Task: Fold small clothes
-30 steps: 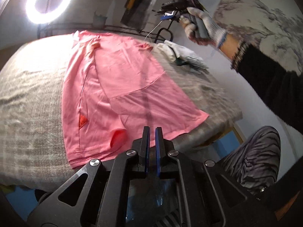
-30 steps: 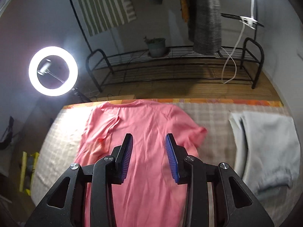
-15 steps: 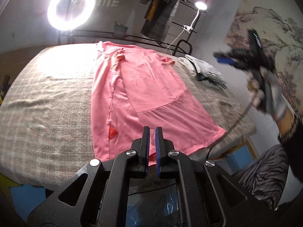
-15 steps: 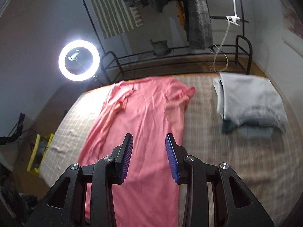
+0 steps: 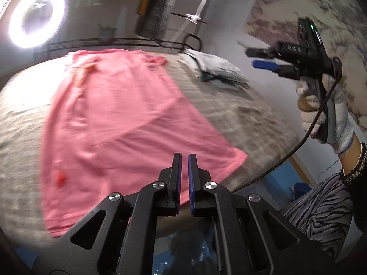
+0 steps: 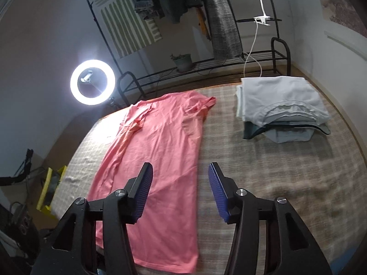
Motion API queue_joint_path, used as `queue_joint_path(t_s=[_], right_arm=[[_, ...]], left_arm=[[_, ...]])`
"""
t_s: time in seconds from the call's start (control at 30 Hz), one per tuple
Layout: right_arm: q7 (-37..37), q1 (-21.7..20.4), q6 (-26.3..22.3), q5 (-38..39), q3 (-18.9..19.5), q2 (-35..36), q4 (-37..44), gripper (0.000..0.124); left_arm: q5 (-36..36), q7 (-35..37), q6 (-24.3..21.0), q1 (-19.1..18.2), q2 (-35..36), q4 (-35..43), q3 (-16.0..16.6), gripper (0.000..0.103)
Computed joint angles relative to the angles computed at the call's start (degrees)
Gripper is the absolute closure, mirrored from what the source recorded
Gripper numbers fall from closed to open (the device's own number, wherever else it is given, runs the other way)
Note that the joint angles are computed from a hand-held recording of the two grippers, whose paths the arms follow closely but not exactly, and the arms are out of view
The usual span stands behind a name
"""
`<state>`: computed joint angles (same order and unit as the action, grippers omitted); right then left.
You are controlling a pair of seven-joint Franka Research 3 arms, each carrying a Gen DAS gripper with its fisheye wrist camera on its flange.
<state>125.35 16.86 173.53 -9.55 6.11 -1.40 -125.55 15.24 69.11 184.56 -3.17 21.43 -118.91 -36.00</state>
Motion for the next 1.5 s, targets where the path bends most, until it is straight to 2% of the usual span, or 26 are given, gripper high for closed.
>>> queue_joint_path(t_s=[0.1, 0.17, 0.23, 0.37, 0.4, 0.43, 0.47, 0.5, 0.6, 0.63, 0.67, 0.7, 0.73, 0.77, 0.8, 0.83, 0.97, 1.03, 1.2, 1.3, 1.4, 1.5], right_arm=[[-9.91, 1.07, 1.55, 11.80, -1.27, -1.83, -2.91, 0.075], [-18.08, 2.46, 2.66, 21.20, -2.70, -3.32, -4.90, 0.075], [-22.12, 2.73, 3.34, 26.31, -3.33, -4.51, -6.40, 0.075], [-34.59, 7.21, 4.37, 43.48, -7.87, -5.93, -8.19, 0.075], [-38.14, 8.45, 4.28, 48.17, -9.08, -5.80, -7.99, 0.075], [-41.19, 9.25, 4.02, 52.40, -9.97, -5.57, -7.70, 0.075], [-43.10, 9.33, 3.62, 55.11, -10.20, -5.24, -7.33, 0.075], [-45.65, 9.53, 2.98, 58.37, -10.55, -4.78, -6.72, 0.075], [-51.68, 8.84, 1.11, 64.73, -10.21, -3.56, -5.20, 0.075], [-53.17, 8.35, 0.57, 65.89, -9.80, -3.16, -4.70, 0.075], [-54.48, 7.85, 0.03, 66.93, -9.31, -2.67, -4.11, 0.075], [-56.00, 7.32, -0.56, 68.37, -8.88, -2.13, -3.43, 0.075], [-57.39, 6.78, -1.26, 70.14, -8.43, -1.43, -2.46, 0.075], [-59.18, 6.17, -2.29, 72.50, -8.04, -0.42, -1.06, 0.075], [-60.06, 5.44, -3.09, 73.57, -7.52, 0.44, 0.06, 0.075], [-59.96, 4.62, -3.99, 73.49, -6.98, 1.55, 1.41, 0.075], [-56.20, 1.70, -6.83, 67.74, -4.91, 7.74, 8.80, 0.075], [-55.12, 0.48, -7.94, 65.42, -3.76, 11.07, 13.07, 0.075], [-50.78, -2.53, -12.87, 60.44, -1.05, 22.63, 28.24, 0.074], [-42.42, -1.91, -17.77, 52.07, -2.38, 31.23, 39.67, 0.059], [-33.21, -0.43, -21.55, 43.99, -4.83, 40.25, 51.85, 0.059], [-27.96, -1.79, -22.69, 42.04, -3.38, 48.15, 61.52, 0.059]], left_arm=[[0.73, 2.31, -3.10, -2.95, 5.54, 6.06, -0.25, 0.100], [0.09, 4.66, -5.58, -4.30, 9.37, 10.16, -1.23, 0.100], [-1.02, 7.89, -8.25, -4.96, 13.80, 14.58, -3.29, 0.100], [-3.09, 12.49, -12.60, -7.94, 18.94, 20.95, -4.05, 0.097], [-3.37, 13.14, -13.43, -9.13, 19.35, 21.96, -3.30, 0.079], [-3.32, 13.10, -14.65, -11.62, 19.72, 23.63, -1.34, 0.050], [-3.66, 13.13, -14.82, -12.94, 19.70, 24.19, -0.18, 0.039], [-3.76, 12.89, -14.47, -14.83, 19.90, 25.07, 1.56, 0.036], [-3.70, 10.44, -14.14, -21.25, 19.43, 27.00, 8.63, 0.036], [-3.38, 8.10, -14.97, -24.22, 19.43, 28.28, 12.20, 0.040], [-3.29, 6.69, -15.95, -25.64, 19.77, 29.35, 13.97, 0.045], [-3.43, 5.57, -17.31, -26.42, 20.34, 30.56, 15.00, 0.064], [-3.47, 4.12, -18.96, -27.38, 21.16, 32.12, 16.30, 0.088], [-2.99, 2.93, -18.47, -28.03, 21.00, 31.95, 17.51, 0.096], [-2.98, 2.93, -17.61, -27.45, 21.15, 31.75, 17.16, 0.099], [-3.87, 4.33, -17.33, -25.40, 21.53, 31.53, 14.85, 0.101], [-5.85, 5.98, -13.71, -21.16, 19.38, 27.28, 11.15, 0.102], [-8.08, 7.61, -11.54, -16.70, 18.17, 24.31, 6.67, 0.102], [-9.82, 7.17, -8.00, -13.22, 16.40, 21.57, 4.01, 0.102], [-9.82, 6.29, -7.06, -12.09, 16.12, 21.00, 3.44, 0.102], [-9.53, 5.55, -6.91, -11.47, 16.37, 21.08, 3.15, 0.103], [-9.46, 5.48, -6.63, -9.78, 16.53, 20.33, 1.68, 0.103]])
